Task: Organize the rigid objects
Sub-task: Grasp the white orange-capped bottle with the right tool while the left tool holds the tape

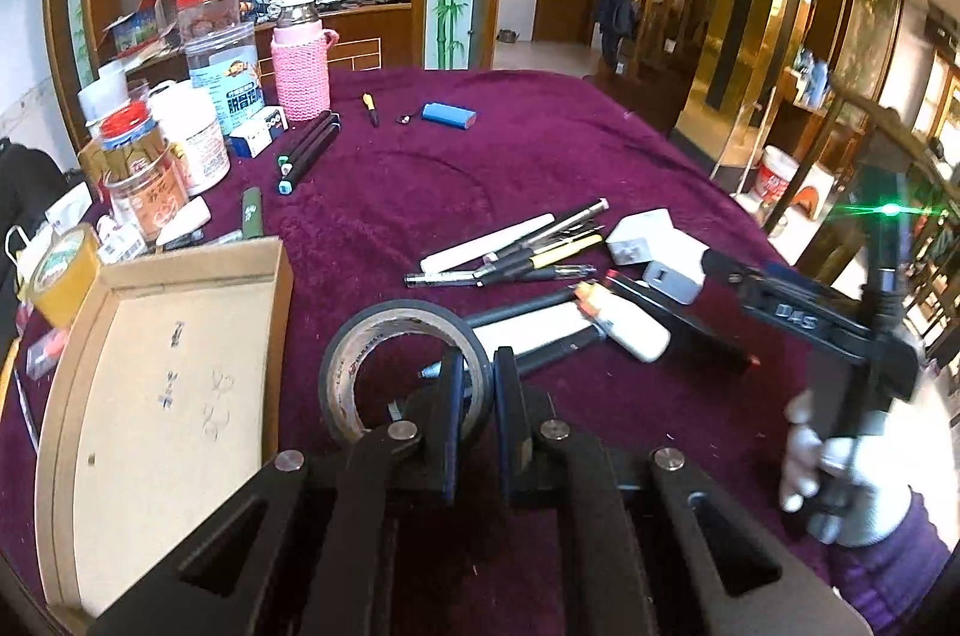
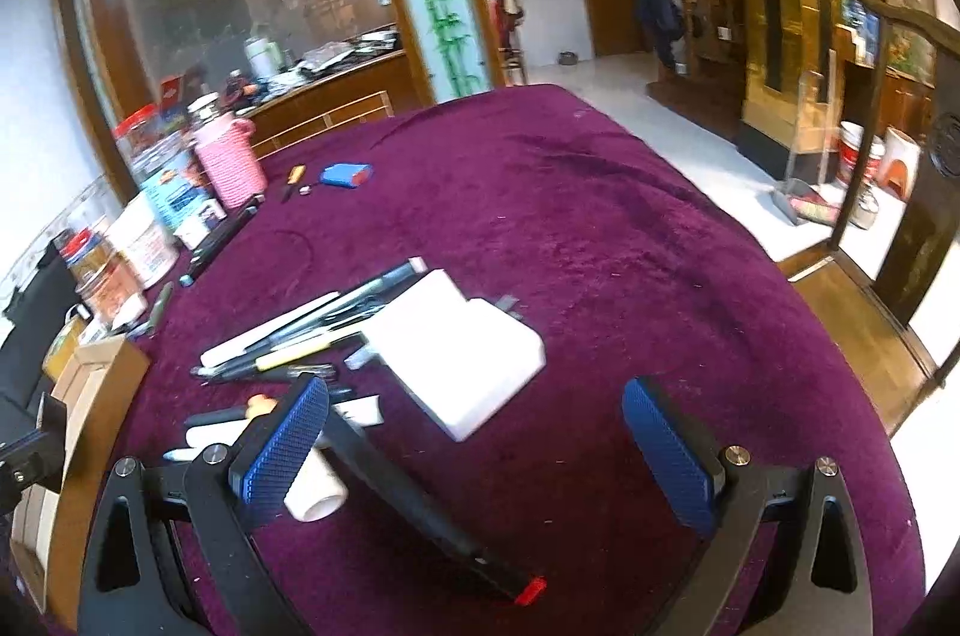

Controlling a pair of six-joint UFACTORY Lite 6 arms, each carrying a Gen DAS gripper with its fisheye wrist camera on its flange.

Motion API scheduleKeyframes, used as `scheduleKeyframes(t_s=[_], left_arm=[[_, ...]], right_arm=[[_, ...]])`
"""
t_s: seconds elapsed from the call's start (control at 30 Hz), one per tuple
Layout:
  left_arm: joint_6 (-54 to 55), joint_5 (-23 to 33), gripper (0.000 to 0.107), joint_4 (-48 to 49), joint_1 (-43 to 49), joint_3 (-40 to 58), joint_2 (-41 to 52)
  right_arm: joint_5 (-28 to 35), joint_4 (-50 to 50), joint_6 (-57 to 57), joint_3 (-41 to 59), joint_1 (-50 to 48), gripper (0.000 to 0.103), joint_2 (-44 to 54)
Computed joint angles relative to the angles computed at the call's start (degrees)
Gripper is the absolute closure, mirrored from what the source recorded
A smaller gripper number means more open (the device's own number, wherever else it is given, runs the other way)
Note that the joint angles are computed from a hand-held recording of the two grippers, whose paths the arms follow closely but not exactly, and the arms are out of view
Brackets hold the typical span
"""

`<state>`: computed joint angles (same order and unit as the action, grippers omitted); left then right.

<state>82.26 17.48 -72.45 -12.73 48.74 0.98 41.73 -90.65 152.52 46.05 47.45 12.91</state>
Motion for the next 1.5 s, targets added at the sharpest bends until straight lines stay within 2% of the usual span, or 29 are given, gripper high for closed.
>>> scheduleKeyframes(t_s=[0.1,0.17,0.23,0.27,0.33,0.4,0.5,0.7,0.9,0.97,1.03,1.13,1.5], left_arm=[[0.4,-0.1,0.098,1.0,2.1,-5.1,-6.4],[1.5,-0.6,0.098,1.0,3.3,-7.7,-9.4],[2.1,1.5,0.098,1.2,5.8,-8.9,-10.7],[2.5,2.9,0.098,1.3,7.4,-9.4,-11.1],[2.6,4.2,0.098,1.6,9.4,-10.1,-11.6],[3.7,5.5,0.098,1.3,11.2,-10.4,-11.4],[4.0,6.0,0.098,1.7,12.3,-11.3,-11.5],[3.7,5.5,0.098,2.0,10.3,-12.1,-11.3],[1.8,1.1,0.098,2.4,4.0,-14.5,-12.3],[0.1,-0.7,0.098,3.6,2.1,-14.8,-12.7],[-1.0,-2.2,0.098,4.3,0.7,-15.5,-13.6],[-3.7,-3.2,0.098,6.7,-0.5,-16.0,-14.6],[-7.9,-3.1,0.098,10.8,-0.3,-18.2,-17.3]], right_arm=[[-0.8,-1.4,-1.0,1.0,2.5,0.003,-1.0],[-1.4,0.8,-6.8,4.8,4.5,0.003,0.4],[-3.7,2.9,-12.7,9.5,4.7,0.005,3.1],[-5.1,4.5,-16.3,12.1,4.4,0.008,4.8],[-6.1,11.3,-27.1,18.8,3.7,0.025,9.8],[-7.2,17.1,-35.7,24.5,2.2,0.033,14.6],[-8.2,22.3,-42.5,28.9,0.1,0.037,19.2],[-8.1,23.3,-43.2,29.3,0.3,0.037,19.7],[-6.4,25.9,-47.4,32.0,0.3,0.038,21.7],[-5.3,26.5,-48.9,33.2,0.4,0.045,22.7],[-3.8,27.2,-50.3,34.0,0.7,0.063,23.1],[-5.8,27.0,-49.9,32.0,0.2,0.078,21.3],[-13.8,21.4,-41.6,26.8,-2.1,0.078,17.9]])
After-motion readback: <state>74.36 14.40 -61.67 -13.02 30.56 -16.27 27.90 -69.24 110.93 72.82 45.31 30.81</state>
